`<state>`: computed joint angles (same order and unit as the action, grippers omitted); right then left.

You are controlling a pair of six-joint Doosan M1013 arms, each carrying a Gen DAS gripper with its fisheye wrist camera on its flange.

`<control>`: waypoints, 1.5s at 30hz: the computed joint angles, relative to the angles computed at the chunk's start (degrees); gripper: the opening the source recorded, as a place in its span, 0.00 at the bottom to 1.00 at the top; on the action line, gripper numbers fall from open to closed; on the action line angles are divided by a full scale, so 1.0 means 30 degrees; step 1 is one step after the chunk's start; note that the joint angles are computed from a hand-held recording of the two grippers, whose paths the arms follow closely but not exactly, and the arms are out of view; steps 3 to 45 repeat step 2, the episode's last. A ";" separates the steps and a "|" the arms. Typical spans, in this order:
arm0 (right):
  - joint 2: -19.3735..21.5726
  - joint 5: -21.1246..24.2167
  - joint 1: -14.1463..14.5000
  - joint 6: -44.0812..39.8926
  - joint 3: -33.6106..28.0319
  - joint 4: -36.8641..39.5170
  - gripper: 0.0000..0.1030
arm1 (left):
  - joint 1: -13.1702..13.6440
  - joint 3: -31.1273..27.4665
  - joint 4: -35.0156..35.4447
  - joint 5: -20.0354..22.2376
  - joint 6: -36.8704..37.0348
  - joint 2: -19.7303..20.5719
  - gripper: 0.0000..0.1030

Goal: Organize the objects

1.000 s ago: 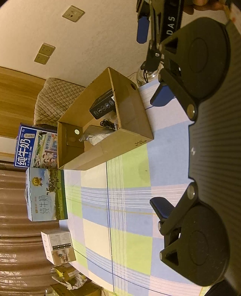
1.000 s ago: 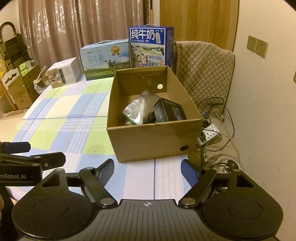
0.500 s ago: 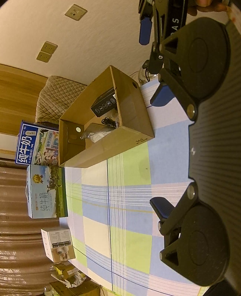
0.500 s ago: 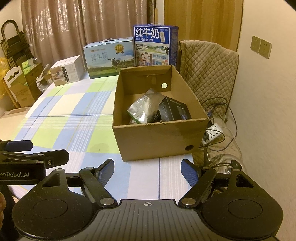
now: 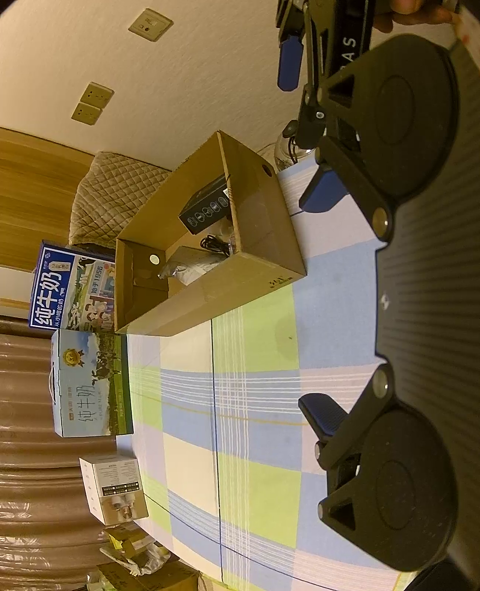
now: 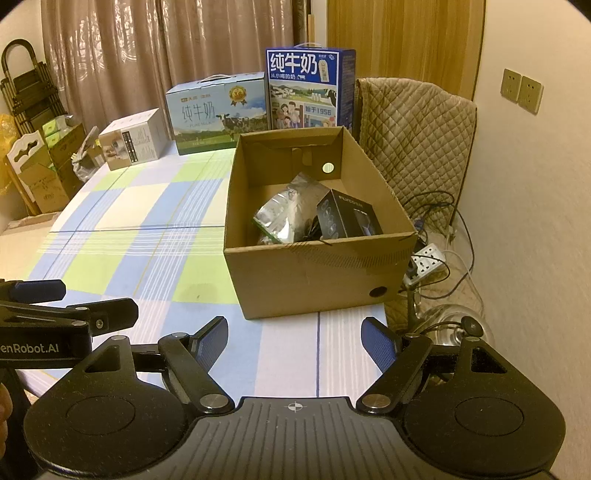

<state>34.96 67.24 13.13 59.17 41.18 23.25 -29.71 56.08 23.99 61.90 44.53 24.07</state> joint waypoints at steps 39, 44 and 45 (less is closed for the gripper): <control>-0.0001 -0.0002 0.0002 0.0024 -0.0003 0.0001 0.74 | -0.0046 0.0016 0.0349 0.0059 -0.0181 0.0008 0.99; -0.0001 -0.0002 0.0002 0.0024 -0.0003 0.0001 0.74 | -0.0046 0.0016 0.0349 0.0059 -0.0181 0.0008 0.99; -0.0001 -0.0002 0.0002 0.0024 -0.0003 0.0001 0.74 | -0.0046 0.0016 0.0349 0.0059 -0.0181 0.0008 0.99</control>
